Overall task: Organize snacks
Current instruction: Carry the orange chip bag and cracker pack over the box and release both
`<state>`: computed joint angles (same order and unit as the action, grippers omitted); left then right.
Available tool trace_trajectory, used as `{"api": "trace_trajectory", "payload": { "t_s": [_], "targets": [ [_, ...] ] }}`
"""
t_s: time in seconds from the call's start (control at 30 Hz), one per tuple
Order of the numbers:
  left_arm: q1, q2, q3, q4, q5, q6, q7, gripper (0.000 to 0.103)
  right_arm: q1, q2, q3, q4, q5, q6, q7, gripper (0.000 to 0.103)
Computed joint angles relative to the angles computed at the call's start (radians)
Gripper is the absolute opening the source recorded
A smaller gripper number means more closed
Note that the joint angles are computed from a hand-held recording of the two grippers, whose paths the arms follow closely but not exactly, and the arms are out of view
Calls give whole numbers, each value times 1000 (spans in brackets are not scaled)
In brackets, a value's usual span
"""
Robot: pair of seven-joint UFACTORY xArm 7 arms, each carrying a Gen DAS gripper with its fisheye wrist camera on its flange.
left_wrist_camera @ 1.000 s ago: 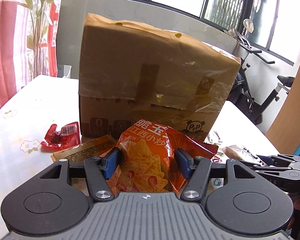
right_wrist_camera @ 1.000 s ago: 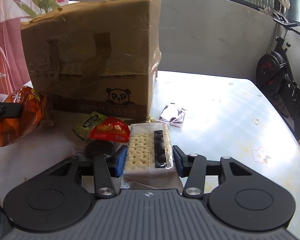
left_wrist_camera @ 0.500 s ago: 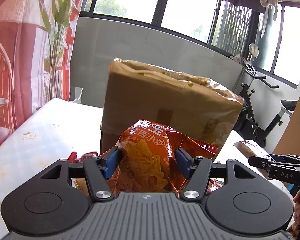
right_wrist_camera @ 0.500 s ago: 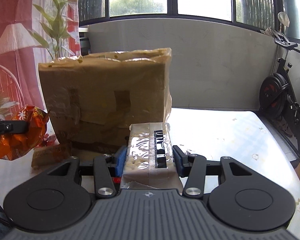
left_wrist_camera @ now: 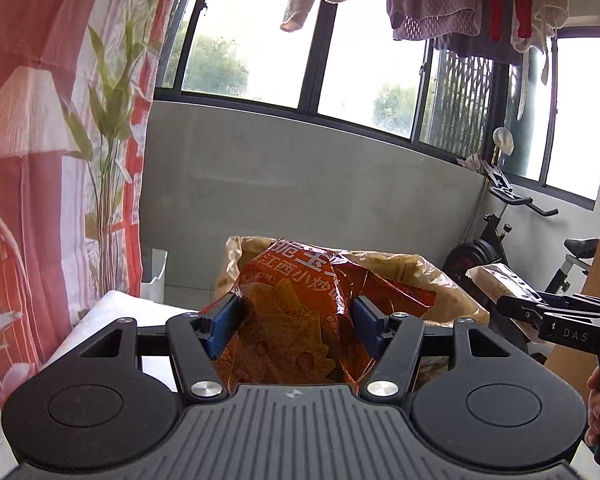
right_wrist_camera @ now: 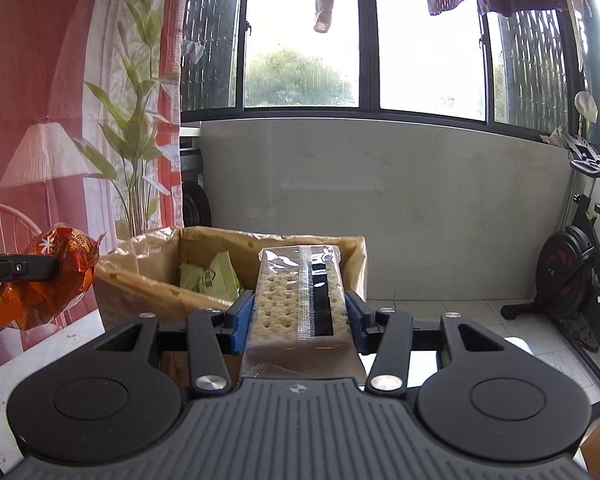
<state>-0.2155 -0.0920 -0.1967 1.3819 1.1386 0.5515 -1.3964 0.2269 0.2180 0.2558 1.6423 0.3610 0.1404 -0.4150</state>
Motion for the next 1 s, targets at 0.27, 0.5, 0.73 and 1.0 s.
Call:
{"api": "trace_trajectory", "payload": {
  "t_s": [0.27, 0.5, 0.73, 1.0],
  "targets": [
    [-39, 181, 65, 242, -90, -19, 160, 62, 70, 253, -56, 408, -133, 220, 128, 50],
    [-78, 248, 146, 304, -249, -8, 277, 62, 151, 493, -113, 802, -261, 423, 178, 50],
    [-49, 90, 131, 78, -314, -77, 264, 89, 100, 354, -53, 550, -191, 270, 102, 50],
    [-22, -12, 61, -223, -715, -146, 328, 96, 28, 230, 24, 325, -76, 130, 21, 50]
  ]
}}
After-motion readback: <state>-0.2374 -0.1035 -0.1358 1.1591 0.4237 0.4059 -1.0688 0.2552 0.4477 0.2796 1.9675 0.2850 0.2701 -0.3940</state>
